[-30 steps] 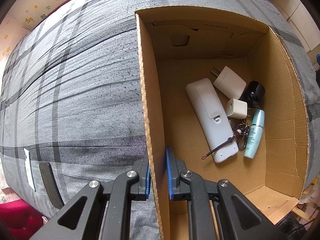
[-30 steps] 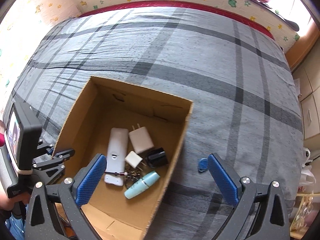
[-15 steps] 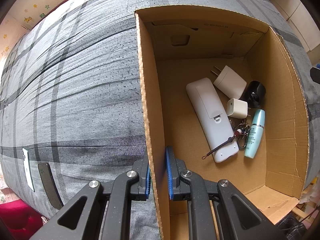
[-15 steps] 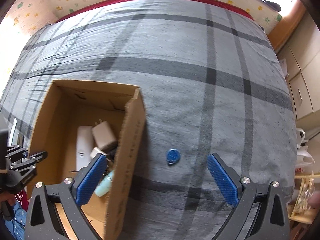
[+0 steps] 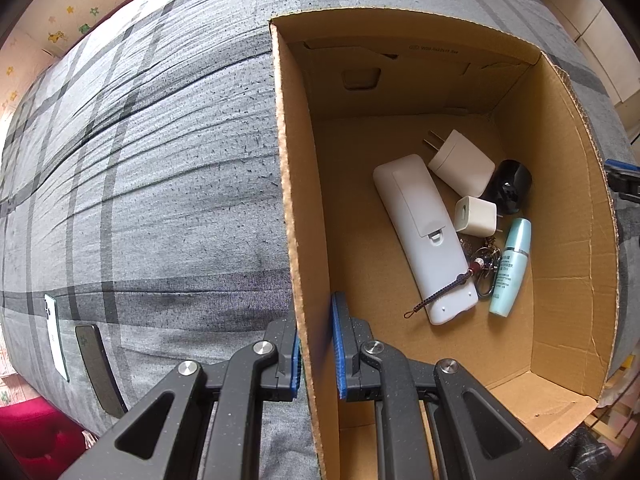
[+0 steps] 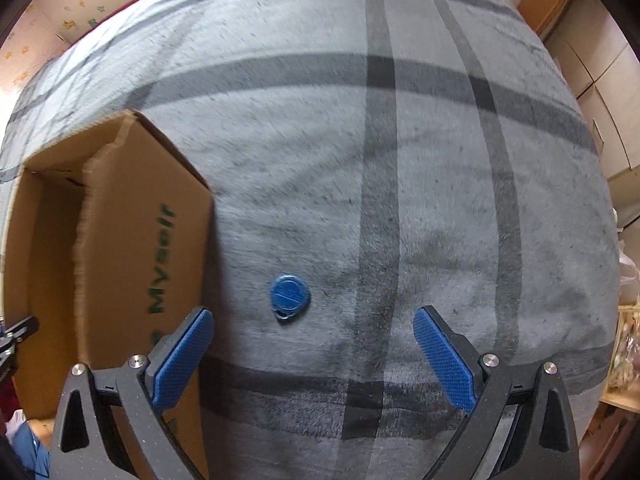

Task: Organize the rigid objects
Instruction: 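Move the right gripper out of the box to the blue tag, then grasp the blue round tag with the right gripper, then lift the tag and carry it over the box with the right gripper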

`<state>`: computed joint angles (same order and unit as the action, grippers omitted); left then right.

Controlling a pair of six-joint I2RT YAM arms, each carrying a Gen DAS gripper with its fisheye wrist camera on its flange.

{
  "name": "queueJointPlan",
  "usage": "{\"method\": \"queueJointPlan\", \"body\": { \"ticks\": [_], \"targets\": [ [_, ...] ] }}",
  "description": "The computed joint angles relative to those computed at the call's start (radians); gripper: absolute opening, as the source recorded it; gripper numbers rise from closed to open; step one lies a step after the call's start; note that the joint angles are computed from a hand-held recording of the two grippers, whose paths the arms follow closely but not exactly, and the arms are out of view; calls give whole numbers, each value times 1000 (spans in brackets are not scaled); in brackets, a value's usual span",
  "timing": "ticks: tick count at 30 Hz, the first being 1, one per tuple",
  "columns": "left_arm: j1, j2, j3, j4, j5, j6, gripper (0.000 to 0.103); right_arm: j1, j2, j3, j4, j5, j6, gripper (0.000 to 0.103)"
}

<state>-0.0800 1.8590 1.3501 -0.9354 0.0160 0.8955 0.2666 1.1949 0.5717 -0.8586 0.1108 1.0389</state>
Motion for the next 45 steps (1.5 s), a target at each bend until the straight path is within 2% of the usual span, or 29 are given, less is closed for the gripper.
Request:
{"method": "queueJointPlan", "body": {
  "ticks": [3, 6, 15, 19, 29, 45],
  "targets": [
    [-1, 0, 1, -2, -3, -1, 13, -13, 45, -22, 51, -11, -11, 99],
    [-3, 0, 1, -2, -5, -3, 13, -26, 117, -30, 111, -21, -28, 92],
    [-7, -2, -2, 1, -9, -4, 13, -77, 231, -46, 230, -93, -32, 64],
    [-8, -1, 0, 2, -10, -1, 13, -82, 238, -49, 245, -107, -30, 27],
    [-14, -9, -7, 4, -13, -6, 13, -119, 177, -39, 181, -108, -75, 27],
    [-12, -6, -6, 7, -10, -5, 13, -26, 0, 132, -130, -26, -8, 27]
  ]
}}
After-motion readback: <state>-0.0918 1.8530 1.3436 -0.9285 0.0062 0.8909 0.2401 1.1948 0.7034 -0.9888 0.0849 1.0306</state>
